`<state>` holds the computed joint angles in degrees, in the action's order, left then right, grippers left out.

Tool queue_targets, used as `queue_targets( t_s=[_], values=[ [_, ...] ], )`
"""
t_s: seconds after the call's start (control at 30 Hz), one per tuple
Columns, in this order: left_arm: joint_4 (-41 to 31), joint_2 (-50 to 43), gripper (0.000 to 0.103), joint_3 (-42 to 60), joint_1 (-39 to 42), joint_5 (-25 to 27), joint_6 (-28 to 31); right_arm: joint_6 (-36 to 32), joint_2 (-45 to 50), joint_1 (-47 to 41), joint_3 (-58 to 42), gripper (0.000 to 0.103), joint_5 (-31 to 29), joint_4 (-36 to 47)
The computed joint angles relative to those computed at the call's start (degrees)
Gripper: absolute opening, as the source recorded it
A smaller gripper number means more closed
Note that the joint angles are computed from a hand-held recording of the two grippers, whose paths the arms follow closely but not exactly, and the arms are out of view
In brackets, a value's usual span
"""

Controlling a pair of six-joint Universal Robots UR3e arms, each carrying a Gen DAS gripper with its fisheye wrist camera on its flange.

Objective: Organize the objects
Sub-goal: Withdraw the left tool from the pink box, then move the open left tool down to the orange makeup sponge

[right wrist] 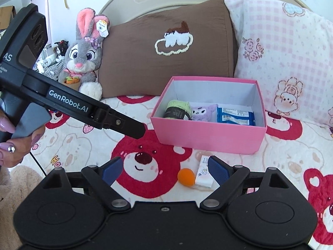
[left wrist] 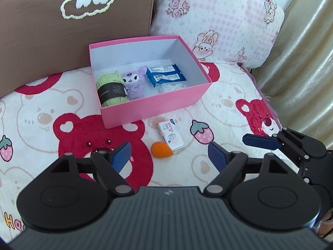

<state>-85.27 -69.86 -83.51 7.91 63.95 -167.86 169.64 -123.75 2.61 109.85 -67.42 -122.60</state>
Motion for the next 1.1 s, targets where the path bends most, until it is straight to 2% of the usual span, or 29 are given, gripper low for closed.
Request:
queue_targets(
  t_s=[0.13,0.3,0.5,0.73,0.93,1.1],
  values=[
    [1.64,0.18,0.085,-3.12,-0.04,-0.36,-0.59,1.64,3.1,4.93,1.39,0.092,-5.5,-4.56],
    [4.45,0.87,0.088,-8.14,0.37,-1.77,-1.21,0.9,5.03,7.73,4.23,0.092,-7.43,-8.59],
    [7.27,1.3,0.089,-13.21,2.03,-4.51,-0.74,1.44,9.78,11.41,5.24,0.092,-12.66,-12.66],
    [14.46,1.01,0.09,-19.19,2.65,-4.82,-1.6,0.6,14.46,11.02,2.49,0.092,-11.57,-9.97],
    [20.36,-0.97,0.097,-22.54,1.43,-2.56,-2.2,-0.92,20.38,12.16,-1.74,0.092,-11.64,-9.43],
    [21.11,-3.3,0.097,-23.43,1.1,-1.28,-1.85,1.1,22.36,11.8,1.1,0.092,-10.66,-14.51]
  ],
)
